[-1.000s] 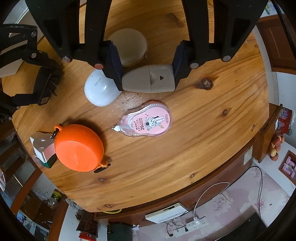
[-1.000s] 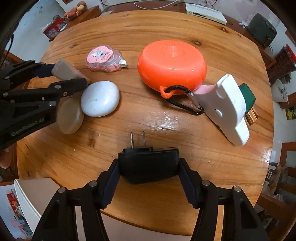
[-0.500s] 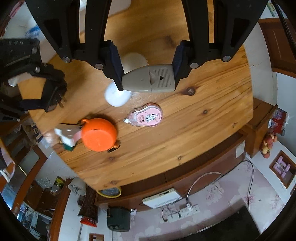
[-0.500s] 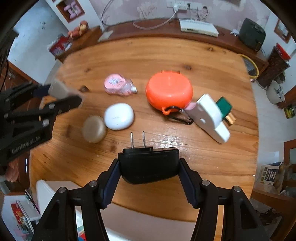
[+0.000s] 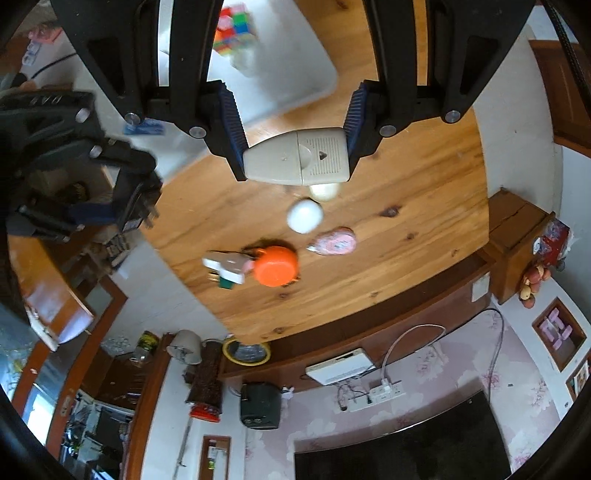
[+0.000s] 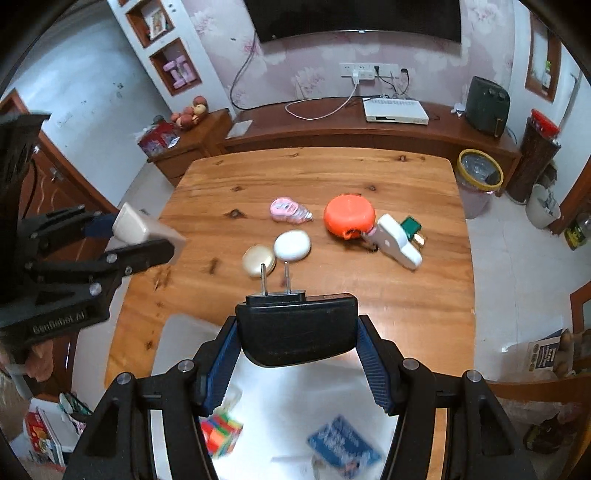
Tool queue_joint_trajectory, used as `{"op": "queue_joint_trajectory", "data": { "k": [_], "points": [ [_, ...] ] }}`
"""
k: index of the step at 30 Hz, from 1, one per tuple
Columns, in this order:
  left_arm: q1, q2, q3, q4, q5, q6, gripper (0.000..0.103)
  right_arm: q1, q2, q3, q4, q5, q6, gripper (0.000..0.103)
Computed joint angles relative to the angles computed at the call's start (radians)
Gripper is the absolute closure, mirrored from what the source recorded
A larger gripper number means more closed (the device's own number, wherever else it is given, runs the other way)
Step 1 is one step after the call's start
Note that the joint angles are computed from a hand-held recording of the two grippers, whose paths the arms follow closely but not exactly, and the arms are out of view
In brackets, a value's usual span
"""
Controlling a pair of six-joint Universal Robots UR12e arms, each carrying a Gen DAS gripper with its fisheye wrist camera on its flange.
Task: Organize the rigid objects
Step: 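Place the black adapter in the tray with the right tool while the left tool places the beige plug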
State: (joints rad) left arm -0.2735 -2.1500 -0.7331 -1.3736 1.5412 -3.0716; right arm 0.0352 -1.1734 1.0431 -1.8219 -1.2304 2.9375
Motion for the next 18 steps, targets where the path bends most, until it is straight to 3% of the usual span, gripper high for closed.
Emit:
{"op": "queue_joint_trajectory", "data": {
  "k": [8, 12, 18],
  "points": [
    [-0.038, 0.041, -0.075, -0.031, -0.059, 0.015, 0.052, 0.000, -0.126, 0.177, 0.025, -0.030, -0.049, 0.041],
    [-0.057, 0.039, -0.095, -0.077, -0.064, 0.028, 0.052, 0.001, -0.163, 0.246, 0.075, -0.036, -0.069, 0.041],
    [-0.081, 0.030, -0.130, -0.118, -0.046, 0.014, 0.052, 0.002, -0.201, 0.347, 0.076, -0.064, -0.087, 0.041]
  ]
}}
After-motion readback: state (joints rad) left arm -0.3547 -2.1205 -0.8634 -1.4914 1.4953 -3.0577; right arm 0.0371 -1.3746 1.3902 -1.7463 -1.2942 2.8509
